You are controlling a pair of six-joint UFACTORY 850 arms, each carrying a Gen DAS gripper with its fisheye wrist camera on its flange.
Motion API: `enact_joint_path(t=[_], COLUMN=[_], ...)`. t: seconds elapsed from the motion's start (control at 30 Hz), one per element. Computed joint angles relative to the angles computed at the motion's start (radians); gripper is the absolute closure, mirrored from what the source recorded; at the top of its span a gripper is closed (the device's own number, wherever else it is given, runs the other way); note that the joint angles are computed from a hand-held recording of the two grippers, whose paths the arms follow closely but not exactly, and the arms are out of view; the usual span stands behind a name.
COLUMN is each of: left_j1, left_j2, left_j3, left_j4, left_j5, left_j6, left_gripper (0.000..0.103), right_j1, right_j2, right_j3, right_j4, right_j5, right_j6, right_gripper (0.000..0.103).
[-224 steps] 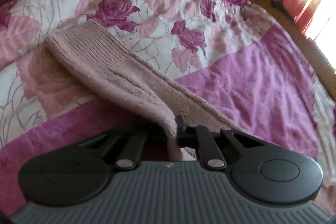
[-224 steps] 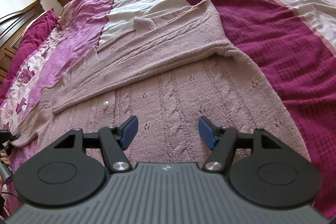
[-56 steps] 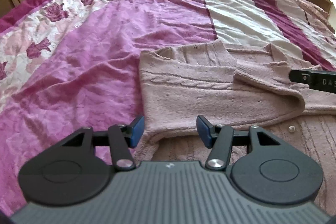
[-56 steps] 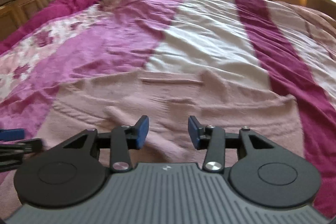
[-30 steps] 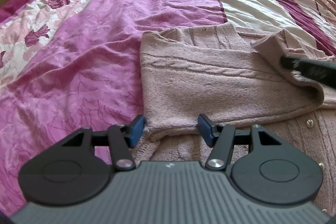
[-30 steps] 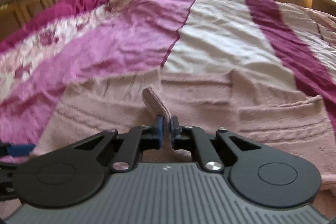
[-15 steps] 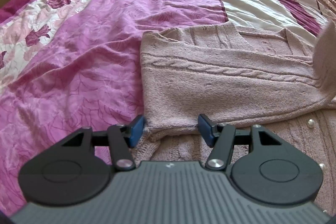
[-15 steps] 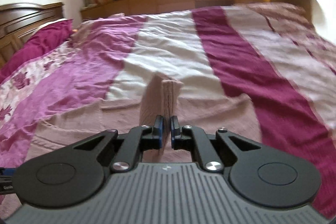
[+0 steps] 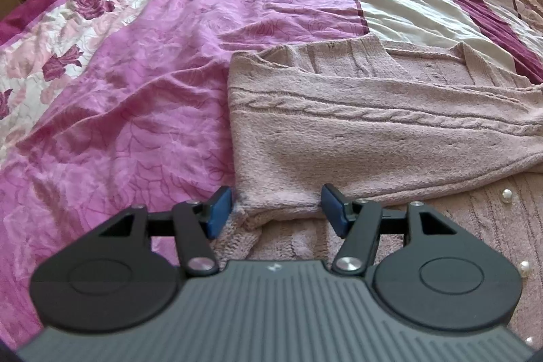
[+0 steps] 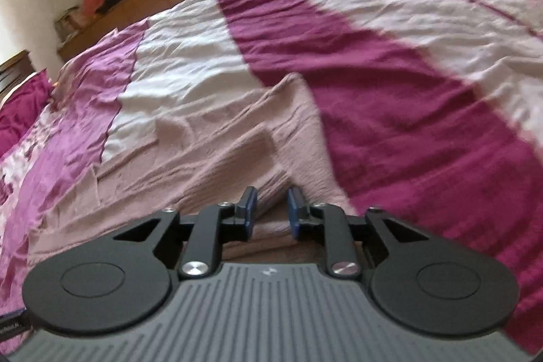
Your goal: Fold small clothes
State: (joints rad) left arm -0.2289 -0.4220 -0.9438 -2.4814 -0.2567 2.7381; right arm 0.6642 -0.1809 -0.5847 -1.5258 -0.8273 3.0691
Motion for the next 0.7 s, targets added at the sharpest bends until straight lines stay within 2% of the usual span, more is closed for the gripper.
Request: enact_joint_path(t=[0.1, 0.17, 0.3, 0.43, 0.57, 0.63, 0.7], left_j1=[-0.004, -0.006, -0.009, -0.009, -0.004, -0.001, 0.003], left_j2=[0.001, 0.001, 0.0, 0.001, 0.0, -0.003, -0.006], left_j3=[0.003, 0.003, 0.004, 0.004, 0.003, 0.001, 0.0], left_j4=[-0.041, -0.062, -0.096, -0.078, -0.046, -0.026, -0.006], left_j5=[0.001, 0.003, 0.004, 0.003, 0.0, -0.003, -0.008], left_j6=[0.044, 0.064, 0.095, 0.075, 0.045, 0.025, 0.006], left_gripper=[0.042, 0.042, 0.042, 0.042, 0.042, 0.042, 0.042], right_j1=[0.032, 0.028, -0.037, -0.079, -0.069, -0.063, -0.06], right_j2=[0.013, 0.022, 0.018, -0.046, -0.13, -0.14, -0.125], right_j3=[-0.009, -0.013, -0.024, -0.085, -0.163, -0.158, -0.112], right_j4=[0.031, -0.015, -0.221, -0.316, -0.152, -0.075, -0.073], right_j5=[-0.073, -0.078, 0.012, 0.067, 0.043, 0.017, -0.007], right_j6=[-0.033, -0.054, -0.014, -0.055, -0.296, -0.312, -0.235], right_gripper=[0.064, 0.059, 0.053, 0.053, 0.053, 0.053, 0.053])
